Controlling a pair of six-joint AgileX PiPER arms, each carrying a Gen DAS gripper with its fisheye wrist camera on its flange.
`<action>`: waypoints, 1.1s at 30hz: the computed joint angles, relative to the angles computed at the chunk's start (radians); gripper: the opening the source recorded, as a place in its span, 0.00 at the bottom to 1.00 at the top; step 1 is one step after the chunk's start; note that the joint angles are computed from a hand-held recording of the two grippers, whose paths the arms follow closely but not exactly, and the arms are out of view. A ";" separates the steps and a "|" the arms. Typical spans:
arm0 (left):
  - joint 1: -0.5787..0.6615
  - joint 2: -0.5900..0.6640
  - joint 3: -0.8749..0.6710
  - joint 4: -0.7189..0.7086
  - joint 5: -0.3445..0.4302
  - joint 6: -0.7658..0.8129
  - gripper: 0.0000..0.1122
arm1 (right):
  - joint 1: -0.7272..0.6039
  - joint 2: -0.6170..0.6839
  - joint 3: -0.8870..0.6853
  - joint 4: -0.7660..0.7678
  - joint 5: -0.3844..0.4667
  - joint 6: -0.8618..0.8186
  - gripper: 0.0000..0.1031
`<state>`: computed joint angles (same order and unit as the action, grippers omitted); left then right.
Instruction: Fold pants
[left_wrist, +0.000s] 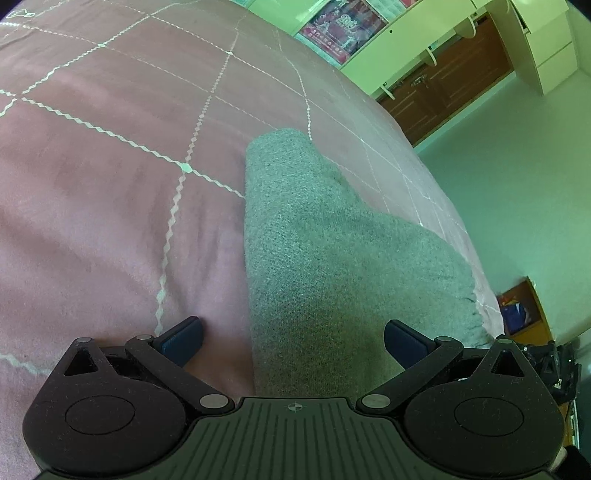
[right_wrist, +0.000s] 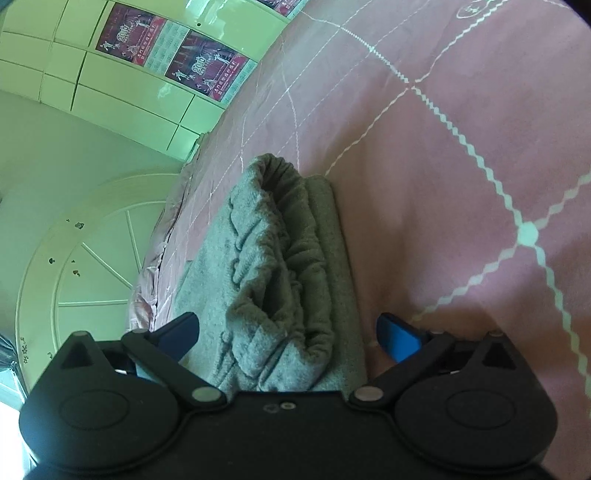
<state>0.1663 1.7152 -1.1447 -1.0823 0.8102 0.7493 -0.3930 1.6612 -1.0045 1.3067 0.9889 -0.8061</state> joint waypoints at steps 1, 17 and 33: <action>-0.007 -0.001 0.002 0.000 -0.010 -0.001 0.91 | 0.001 0.003 -0.003 -0.004 -0.001 0.002 0.95; -0.031 0.103 -0.134 -0.011 0.059 0.005 0.58 | 0.071 0.160 -0.233 -0.091 0.126 0.157 0.75; 0.131 0.208 -0.318 -0.373 0.202 0.183 0.21 | 0.214 0.225 -0.567 0.002 0.082 0.089 0.39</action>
